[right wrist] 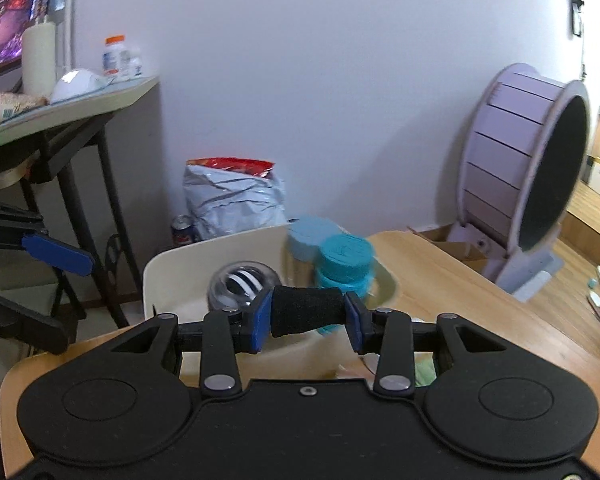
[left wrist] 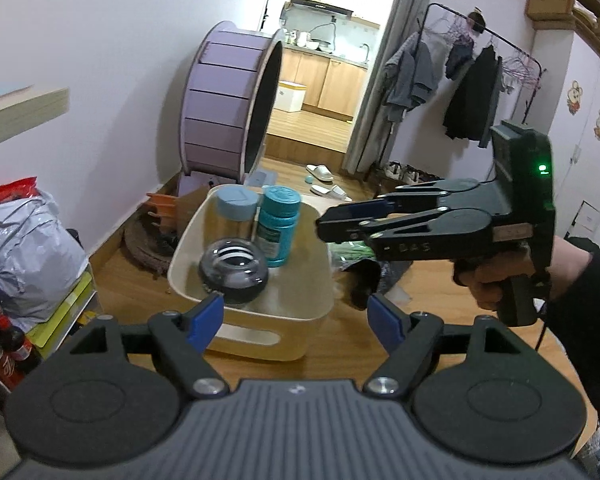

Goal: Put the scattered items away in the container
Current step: 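Carry the black cloth piece with the right gripper into the basket, open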

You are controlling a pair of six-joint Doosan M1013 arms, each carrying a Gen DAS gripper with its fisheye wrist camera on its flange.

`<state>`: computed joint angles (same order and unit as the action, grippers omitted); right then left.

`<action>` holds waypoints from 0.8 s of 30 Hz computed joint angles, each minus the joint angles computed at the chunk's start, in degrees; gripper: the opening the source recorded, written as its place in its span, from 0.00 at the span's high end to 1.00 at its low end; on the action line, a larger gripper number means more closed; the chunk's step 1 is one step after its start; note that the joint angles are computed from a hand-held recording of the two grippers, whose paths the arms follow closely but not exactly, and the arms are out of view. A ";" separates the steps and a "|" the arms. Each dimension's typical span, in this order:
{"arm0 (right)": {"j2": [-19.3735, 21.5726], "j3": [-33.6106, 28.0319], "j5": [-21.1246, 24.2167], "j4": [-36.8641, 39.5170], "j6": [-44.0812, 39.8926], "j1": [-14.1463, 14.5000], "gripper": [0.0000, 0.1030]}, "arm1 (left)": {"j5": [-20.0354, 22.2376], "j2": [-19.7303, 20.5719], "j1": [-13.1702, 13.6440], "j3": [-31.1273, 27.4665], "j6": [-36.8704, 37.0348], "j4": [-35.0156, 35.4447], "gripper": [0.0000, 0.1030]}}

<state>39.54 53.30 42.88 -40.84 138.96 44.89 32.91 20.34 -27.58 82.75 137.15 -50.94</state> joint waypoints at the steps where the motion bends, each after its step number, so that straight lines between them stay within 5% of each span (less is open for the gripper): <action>1: 0.69 -1.11 0.15 1.24 -1.66 -0.15 0.63 | 0.02 0.03 0.12 0.00 -0.01 -0.02 0.24; 10: 2.71 -3.57 1.97 3.48 -3.86 -0.28 0.55 | 0.14 0.32 0.51 -0.08 -0.84 -0.05 0.24; 24: -5.18 9.03 6.90 -8.69 12.80 1.92 0.45 | 1.83 0.27 -1.04 0.46 4.31 -4.62 0.24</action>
<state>34.36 62.33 49.78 -49.53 151.76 46.82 34.74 20.61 -28.62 83.21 141.45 -55.56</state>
